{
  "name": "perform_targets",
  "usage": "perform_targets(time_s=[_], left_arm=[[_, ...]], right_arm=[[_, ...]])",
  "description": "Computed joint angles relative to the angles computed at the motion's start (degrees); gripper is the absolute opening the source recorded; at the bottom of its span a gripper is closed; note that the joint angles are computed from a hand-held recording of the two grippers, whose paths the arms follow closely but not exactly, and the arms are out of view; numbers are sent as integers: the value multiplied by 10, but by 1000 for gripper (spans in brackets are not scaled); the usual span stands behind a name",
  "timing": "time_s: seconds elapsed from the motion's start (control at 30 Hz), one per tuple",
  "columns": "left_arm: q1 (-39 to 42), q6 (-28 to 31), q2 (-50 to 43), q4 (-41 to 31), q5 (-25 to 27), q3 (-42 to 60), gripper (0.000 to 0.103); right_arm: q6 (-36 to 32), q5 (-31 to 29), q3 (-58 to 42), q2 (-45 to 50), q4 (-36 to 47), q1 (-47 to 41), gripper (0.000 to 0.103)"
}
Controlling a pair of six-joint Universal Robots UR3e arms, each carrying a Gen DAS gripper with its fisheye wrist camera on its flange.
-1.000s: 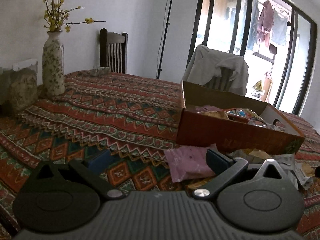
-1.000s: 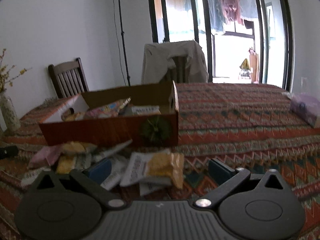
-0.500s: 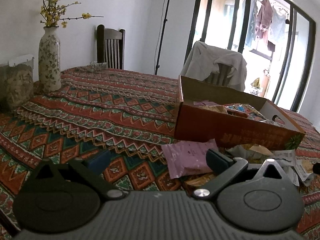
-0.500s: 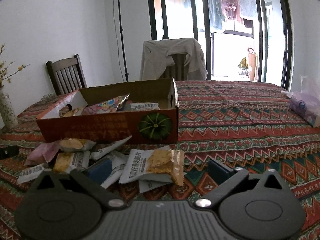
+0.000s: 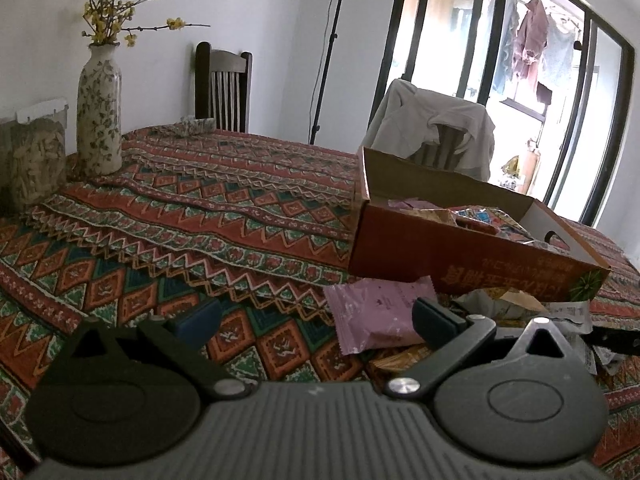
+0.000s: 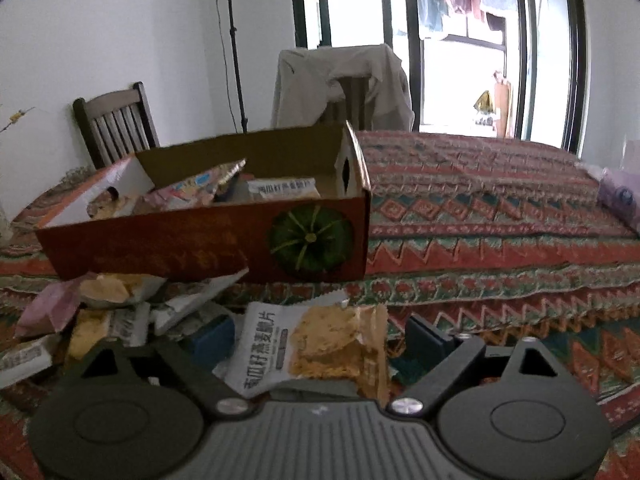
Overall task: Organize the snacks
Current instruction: 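Withdraw both open tools from the box back over the snack pile, then grasp a white snack packet with the right tool while the left tool grasps a pink packet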
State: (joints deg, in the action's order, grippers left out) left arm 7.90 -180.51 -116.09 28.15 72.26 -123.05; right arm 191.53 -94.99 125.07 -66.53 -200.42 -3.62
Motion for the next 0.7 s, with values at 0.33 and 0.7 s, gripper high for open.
perform_targets(time_s=[0.33,0.7], left_arm=[[-7,-2,0,-20,14,10,103],[-20,-1,-6,-36,43,24,103]], right_arm=[[-27,-31,16,25,-81,28,65],[-22,-31,76,22,-204,23,23]])
